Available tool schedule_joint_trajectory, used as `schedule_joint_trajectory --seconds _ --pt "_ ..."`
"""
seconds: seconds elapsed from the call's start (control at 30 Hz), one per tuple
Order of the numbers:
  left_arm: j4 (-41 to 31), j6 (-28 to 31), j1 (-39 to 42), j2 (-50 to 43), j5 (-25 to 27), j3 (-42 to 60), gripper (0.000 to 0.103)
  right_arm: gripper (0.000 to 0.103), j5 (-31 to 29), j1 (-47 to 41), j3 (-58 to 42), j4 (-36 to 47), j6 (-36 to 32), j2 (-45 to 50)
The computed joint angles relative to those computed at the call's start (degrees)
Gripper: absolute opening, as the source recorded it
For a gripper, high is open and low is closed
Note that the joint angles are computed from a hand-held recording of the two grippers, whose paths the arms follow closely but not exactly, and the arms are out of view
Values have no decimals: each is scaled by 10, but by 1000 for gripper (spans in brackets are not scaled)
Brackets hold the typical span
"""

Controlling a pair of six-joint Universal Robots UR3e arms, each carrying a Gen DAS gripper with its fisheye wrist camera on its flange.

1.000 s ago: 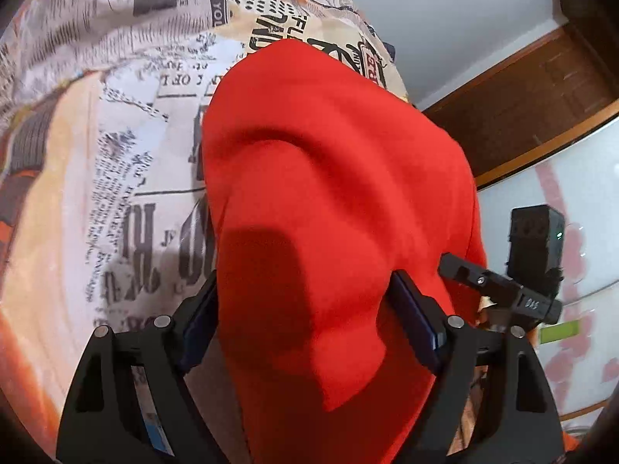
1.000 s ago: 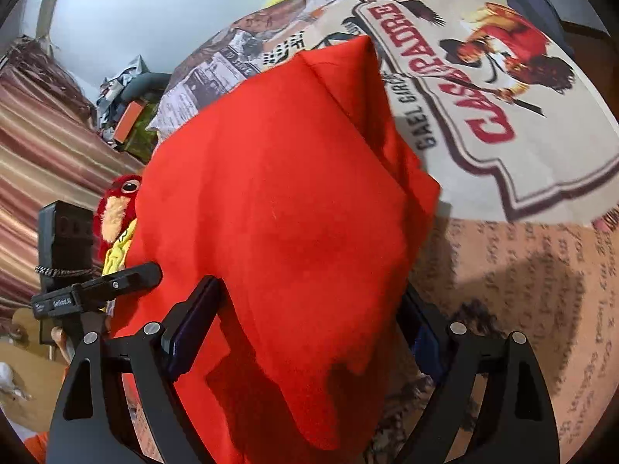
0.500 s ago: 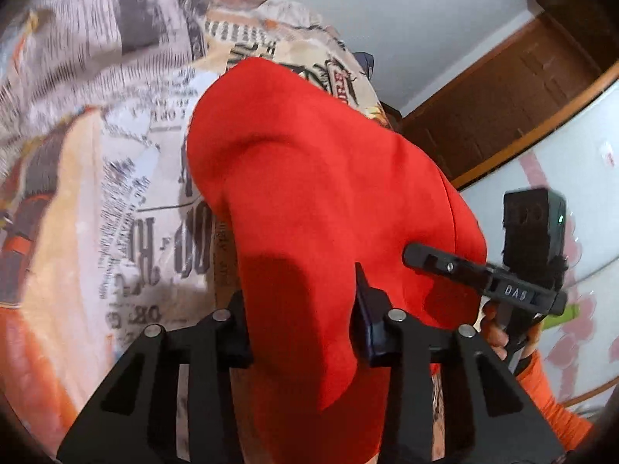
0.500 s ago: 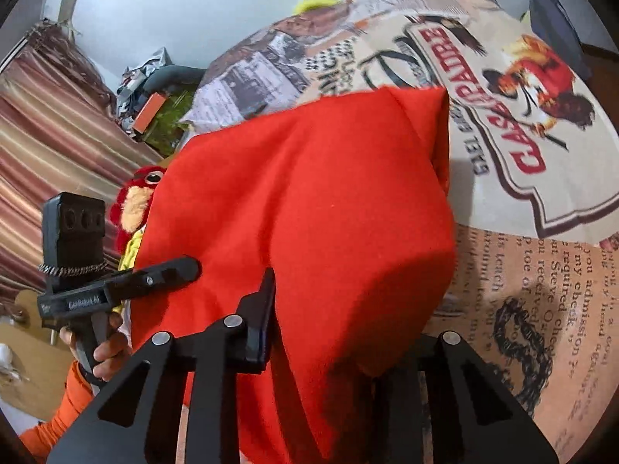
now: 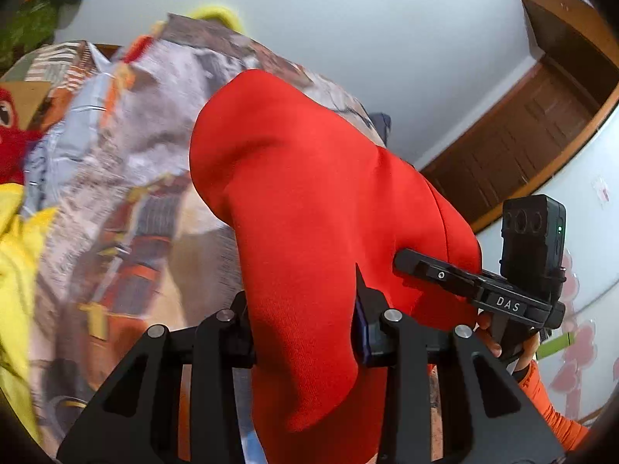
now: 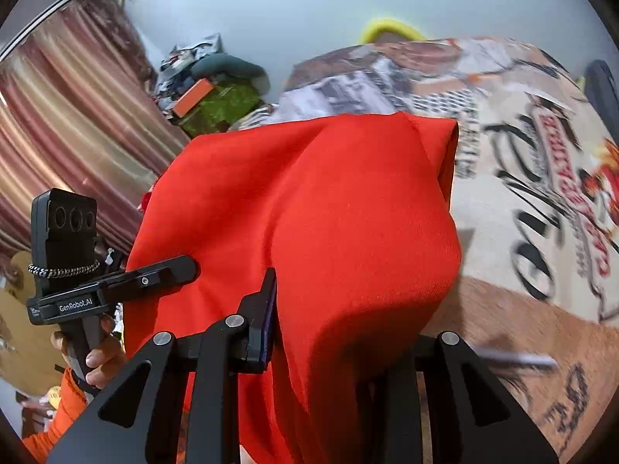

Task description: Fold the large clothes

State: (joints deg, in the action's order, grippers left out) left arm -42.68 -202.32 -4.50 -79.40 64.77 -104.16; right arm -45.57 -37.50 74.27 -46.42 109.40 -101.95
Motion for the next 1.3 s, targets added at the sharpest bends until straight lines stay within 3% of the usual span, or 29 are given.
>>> schedule_joint_trajectory --seconds 0.27,0.47,0.7,0.87,0.93,1.07,1.17,1.3 --pt "-52 89 129 56 -26 -49 36 24 19 193 92 -295 240 49" --pt "2 125 203 17 -40 -111 36 24 -8 286 125 -462 362 116" --pt "93 121 203 -102 38 -145 38 22 -101 377 131 -618 461 216" --pt "135 125 242 -93 -3 -204 51 25 -118 379 146 -639 455 220" --pt "118 124 218 -81 40 -195 57 31 -151 388 163 -654 444 204" --pt "103 129 149 -43 152 -197 72 52 -214 397 212 -677 427 149" --pt "90 128 124 6 176 -230 82 60 -247 389 241 -669 395 115" --pt "66 108 125 80 177 -280 88 60 -265 360 277 -609 336 43"
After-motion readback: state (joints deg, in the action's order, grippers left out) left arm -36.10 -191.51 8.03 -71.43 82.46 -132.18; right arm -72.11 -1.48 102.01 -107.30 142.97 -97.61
